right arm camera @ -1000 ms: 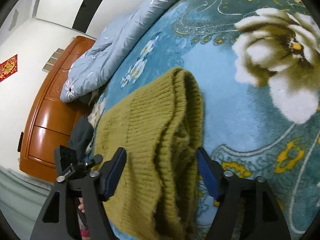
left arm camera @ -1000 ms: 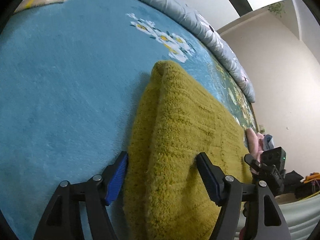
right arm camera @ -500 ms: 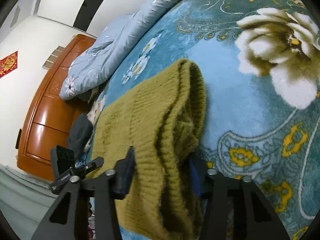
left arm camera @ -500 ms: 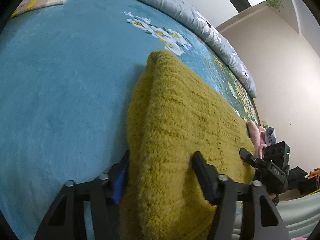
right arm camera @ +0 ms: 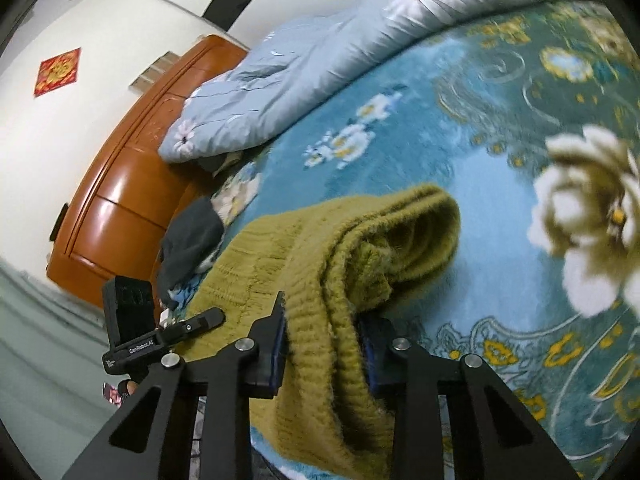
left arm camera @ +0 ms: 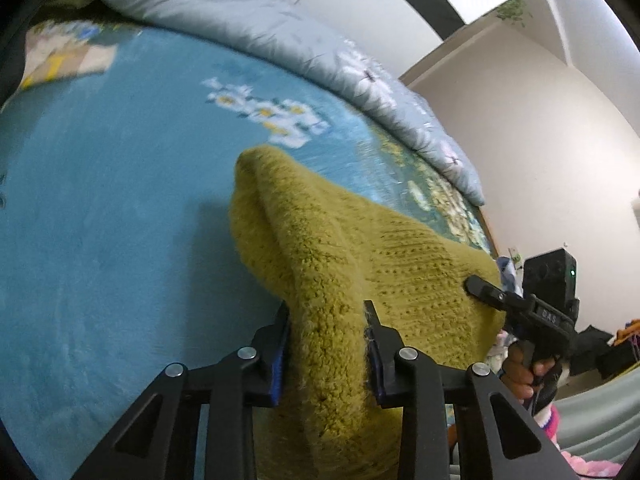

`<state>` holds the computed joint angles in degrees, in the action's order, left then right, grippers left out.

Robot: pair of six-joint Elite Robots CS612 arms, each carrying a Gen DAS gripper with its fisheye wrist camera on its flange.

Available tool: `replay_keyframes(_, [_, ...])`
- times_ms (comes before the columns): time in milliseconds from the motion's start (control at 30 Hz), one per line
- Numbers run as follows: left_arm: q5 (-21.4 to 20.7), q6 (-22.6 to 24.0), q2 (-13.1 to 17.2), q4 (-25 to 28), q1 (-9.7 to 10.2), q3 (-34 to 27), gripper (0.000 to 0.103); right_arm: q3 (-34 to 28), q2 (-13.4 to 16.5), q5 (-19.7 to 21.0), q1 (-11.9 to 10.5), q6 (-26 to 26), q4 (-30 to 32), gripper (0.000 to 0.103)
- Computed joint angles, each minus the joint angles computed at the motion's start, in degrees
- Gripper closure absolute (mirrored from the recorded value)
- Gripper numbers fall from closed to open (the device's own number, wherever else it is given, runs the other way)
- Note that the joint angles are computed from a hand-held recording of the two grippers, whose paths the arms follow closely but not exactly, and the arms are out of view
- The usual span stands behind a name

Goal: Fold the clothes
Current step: 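Lift the folded sweater with both grippers and carry it to the clothes stack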

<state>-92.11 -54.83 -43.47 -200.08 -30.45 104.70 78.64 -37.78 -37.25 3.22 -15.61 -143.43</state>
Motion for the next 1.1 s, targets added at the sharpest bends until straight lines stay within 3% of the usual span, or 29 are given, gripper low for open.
replay_keyframes(233, [1.78, 4.71, -1.83, 4.82, -2.05, -3.92, 0.070, 1.10, -2.79, 1.00, -2.44, -4.40, 0.99, 0.072])
replay_keyframes(567, [-0.55, 11.28, 0.43, 12.75, -4.22, -16.45, 0.069, 2.51, -6.98, 0.14, -7.67, -7.31, -2.07, 0.072])
replay_keyframes(767, [-3.47, 15.69, 4.47, 18.96, -5.60, -27.61, 0.070, 1.52, -7.55, -0.71, -11.71, -6.88, -2.03, 0.072])
replay_keyframes(1100, [-10.01, 21.94, 14.40, 31.57, -7.75, -50.61, 0.070, -1.25, -7.95, -3.24, -17.74, -4.48, 0.35, 0.072])
